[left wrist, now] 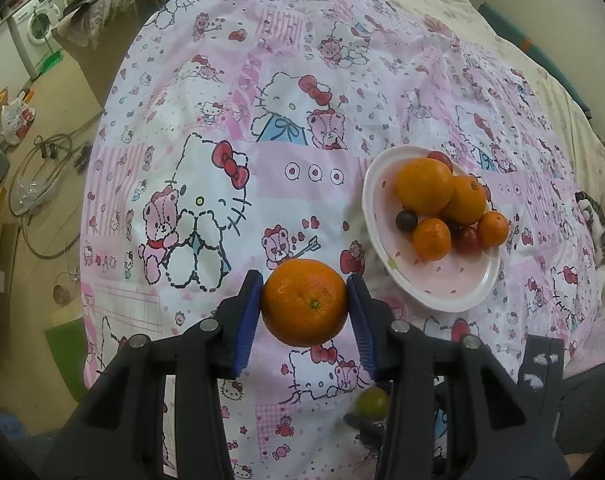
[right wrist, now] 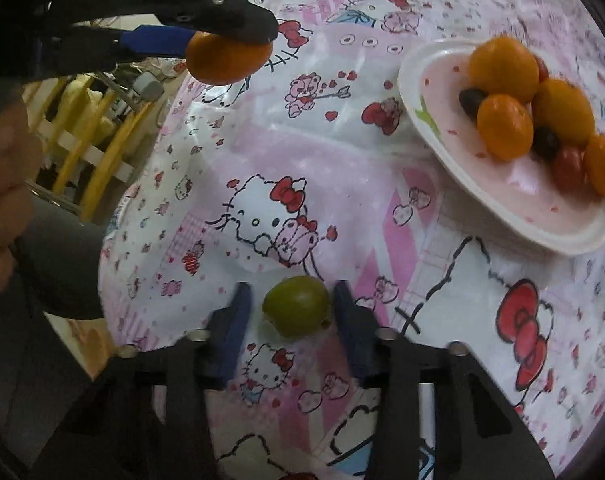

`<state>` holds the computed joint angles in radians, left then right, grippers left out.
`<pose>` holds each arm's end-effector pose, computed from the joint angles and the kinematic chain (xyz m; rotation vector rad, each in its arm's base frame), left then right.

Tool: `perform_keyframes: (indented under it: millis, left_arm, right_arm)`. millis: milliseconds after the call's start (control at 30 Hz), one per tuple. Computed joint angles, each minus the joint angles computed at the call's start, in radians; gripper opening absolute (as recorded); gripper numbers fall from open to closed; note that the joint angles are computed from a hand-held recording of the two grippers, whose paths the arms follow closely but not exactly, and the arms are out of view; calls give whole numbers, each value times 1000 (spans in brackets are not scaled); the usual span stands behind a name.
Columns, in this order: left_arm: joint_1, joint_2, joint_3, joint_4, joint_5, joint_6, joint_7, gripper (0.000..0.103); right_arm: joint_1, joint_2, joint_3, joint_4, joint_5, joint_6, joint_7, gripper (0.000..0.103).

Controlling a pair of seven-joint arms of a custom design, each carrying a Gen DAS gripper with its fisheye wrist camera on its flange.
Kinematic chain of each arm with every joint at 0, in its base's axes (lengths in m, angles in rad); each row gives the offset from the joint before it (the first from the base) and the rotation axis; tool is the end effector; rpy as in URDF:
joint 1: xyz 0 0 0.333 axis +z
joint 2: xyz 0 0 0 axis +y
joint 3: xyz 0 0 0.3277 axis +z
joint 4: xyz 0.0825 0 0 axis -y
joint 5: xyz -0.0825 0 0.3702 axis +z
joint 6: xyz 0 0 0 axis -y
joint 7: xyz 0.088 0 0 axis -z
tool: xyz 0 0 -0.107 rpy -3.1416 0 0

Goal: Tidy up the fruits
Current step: 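Grasp the green grape with the right tool while the left tool holds the orange, then lower the orange and the green grape onto the plate and open both tools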

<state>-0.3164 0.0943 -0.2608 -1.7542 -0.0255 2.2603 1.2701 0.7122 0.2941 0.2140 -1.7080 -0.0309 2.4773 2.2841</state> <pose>0.5179 -0.3304 0.5684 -1.8199 2.3629 -0.6143 0.4156 0.5268 0.4920 -2.0666 1.6751 0.0682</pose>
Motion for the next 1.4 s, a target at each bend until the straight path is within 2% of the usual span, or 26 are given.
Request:
perform_keyframes:
  millis: [133, 300, 500, 633, 767, 900, 1067, 1267, 1400]
  left_arm:
    - [-2, 1, 0, 1, 8, -3, -5, 39]
    - [-5, 7, -2, 6, 5, -7, -10, 39]
    - [-29, 49, -16, 55, 12, -22, 4, 39]
    - [-57, 106, -28, 119, 26, -30, 28, 39]
    - [-82, 173, -31, 196, 29, -51, 49, 39]
    - [-106, 253, -34, 283, 17, -64, 53, 39]
    - [-137, 308, -24, 342, 49, -45, 57, 39]
    - [-129, 342, -23, 371, 10, -39, 57, 39]
    - [-132, 348, -23, 369, 10, -25, 68, 39]
  right_arm:
    - [1, -5, 1, -5, -4, -3, -4, 31]
    - [-15, -65, -3, -83, 28, 74, 42, 31]
    - [-56, -233, -24, -272, -36, 178, 217, 30]
    - [-107, -321, -22, -354, -118, 201, 360, 31]
    - [-168, -401, -6, -430, -184, 197, 449, 31]
    - [-204, -426, 2, -459, -182, 184, 461, 31]
    - [-235, -431, 8, -467, -189, 193, 478, 31]
    - [-239, -399, -5, -459, -150, 222, 426, 30]
    - [-232, -361, -8, -430, -125, 204, 392, 31]
